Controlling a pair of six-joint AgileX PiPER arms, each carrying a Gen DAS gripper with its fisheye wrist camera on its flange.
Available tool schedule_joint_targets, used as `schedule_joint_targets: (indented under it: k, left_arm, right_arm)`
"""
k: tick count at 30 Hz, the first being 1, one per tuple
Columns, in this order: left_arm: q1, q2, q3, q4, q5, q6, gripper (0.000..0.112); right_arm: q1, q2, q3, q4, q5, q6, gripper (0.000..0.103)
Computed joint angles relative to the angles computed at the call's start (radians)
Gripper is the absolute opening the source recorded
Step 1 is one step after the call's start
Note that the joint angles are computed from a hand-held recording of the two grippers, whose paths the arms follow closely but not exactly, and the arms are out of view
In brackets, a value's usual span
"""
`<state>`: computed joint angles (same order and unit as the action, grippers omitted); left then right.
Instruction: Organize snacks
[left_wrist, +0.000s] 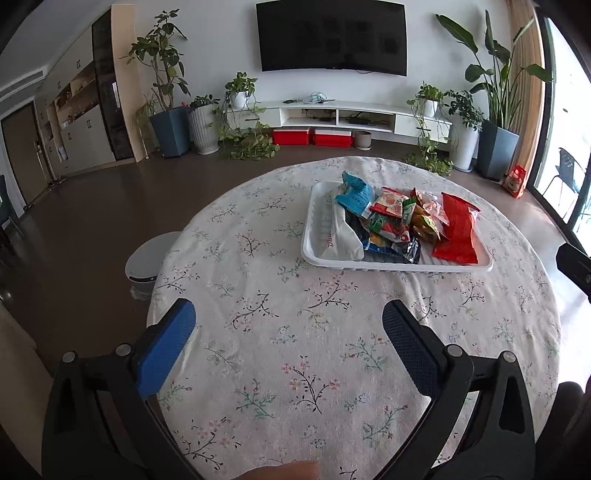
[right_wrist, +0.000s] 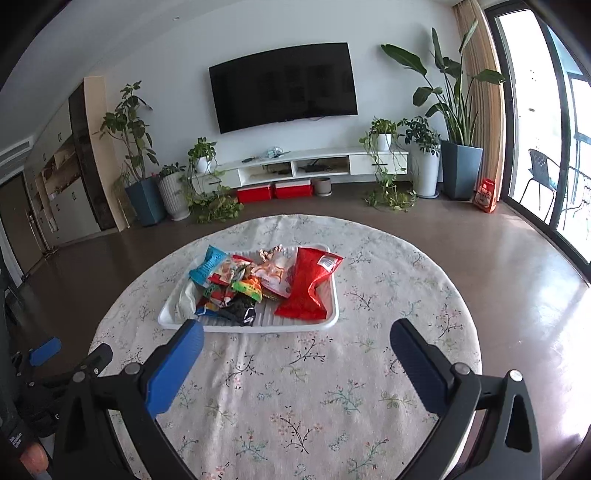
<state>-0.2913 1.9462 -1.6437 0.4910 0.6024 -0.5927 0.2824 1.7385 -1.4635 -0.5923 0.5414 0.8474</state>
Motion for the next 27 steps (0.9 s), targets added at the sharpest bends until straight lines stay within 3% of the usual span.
schedule_joint_targets:
  k: [4, 10, 27]
  left_arm:
    - [0.022, 0.011, -0.019, -0.124, 0.012, 0.093, 0.103]
    - [0.031, 0.018, -0.039, -0.171, 0.034, 0.14, 0.103]
    - [0.036, 0.033, -0.048, -0.225, 0.026, 0.194, 0.103]
  right_arm:
    - [0.0, 0.027, -0.034, 0.034, 0.072, -0.031, 0.103]
    - [0.003, 0.052, -0.057, 0.099, 0.138, -0.077, 0.103]
    - [0.026, 0.056, -0.054, 0.111, 0.173, -0.086, 0.103]
